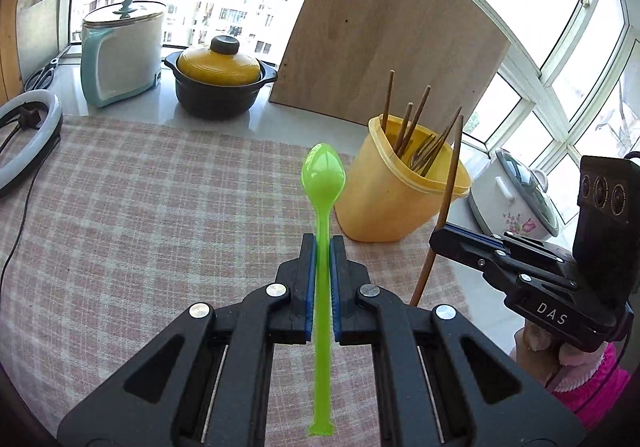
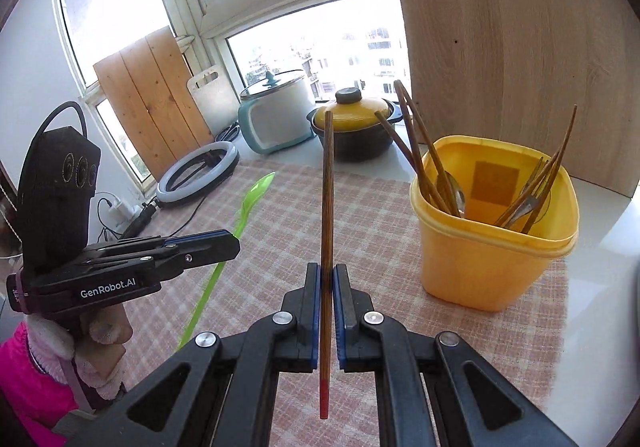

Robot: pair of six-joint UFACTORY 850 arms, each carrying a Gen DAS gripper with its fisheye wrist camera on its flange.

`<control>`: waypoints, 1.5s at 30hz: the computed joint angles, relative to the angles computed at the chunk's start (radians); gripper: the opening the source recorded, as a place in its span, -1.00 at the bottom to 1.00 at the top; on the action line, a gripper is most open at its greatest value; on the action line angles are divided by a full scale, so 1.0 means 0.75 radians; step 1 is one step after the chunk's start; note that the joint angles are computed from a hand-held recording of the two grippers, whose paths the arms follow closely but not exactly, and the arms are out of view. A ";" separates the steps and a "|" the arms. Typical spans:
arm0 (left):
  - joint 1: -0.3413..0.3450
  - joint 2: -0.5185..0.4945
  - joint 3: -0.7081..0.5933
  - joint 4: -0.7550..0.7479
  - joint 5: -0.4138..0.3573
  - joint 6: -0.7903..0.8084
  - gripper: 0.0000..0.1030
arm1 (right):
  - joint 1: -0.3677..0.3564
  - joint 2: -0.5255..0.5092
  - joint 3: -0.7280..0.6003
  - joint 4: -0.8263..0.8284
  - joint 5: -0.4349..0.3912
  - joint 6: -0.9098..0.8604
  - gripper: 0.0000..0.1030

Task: Organize utensils
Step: 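Carry the green spoon and chopstick upright over the yellow container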

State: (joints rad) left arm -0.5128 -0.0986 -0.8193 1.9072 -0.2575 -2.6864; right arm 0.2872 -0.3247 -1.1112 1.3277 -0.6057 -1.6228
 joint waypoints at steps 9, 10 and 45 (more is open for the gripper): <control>-0.067 -0.041 -0.132 -0.029 -0.082 0.114 -0.92 | -0.108 0.067 0.005 0.111 -0.061 -0.054 -0.93; -0.070 -0.051 -0.151 -0.021 -0.087 0.113 -0.92 | -0.121 0.068 -0.001 0.112 -0.069 -0.052 -0.93; -0.097 -0.692 -0.970 -0.435 -0.491 0.547 -0.92 | -0.269 -0.348 -0.692 -0.027 -0.253 0.184 -0.93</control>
State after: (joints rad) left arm -0.5856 -0.6172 -1.5466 1.5805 -0.6254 -2.2764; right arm 0.0855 -0.5856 -1.6300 1.3076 -0.7955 -1.4848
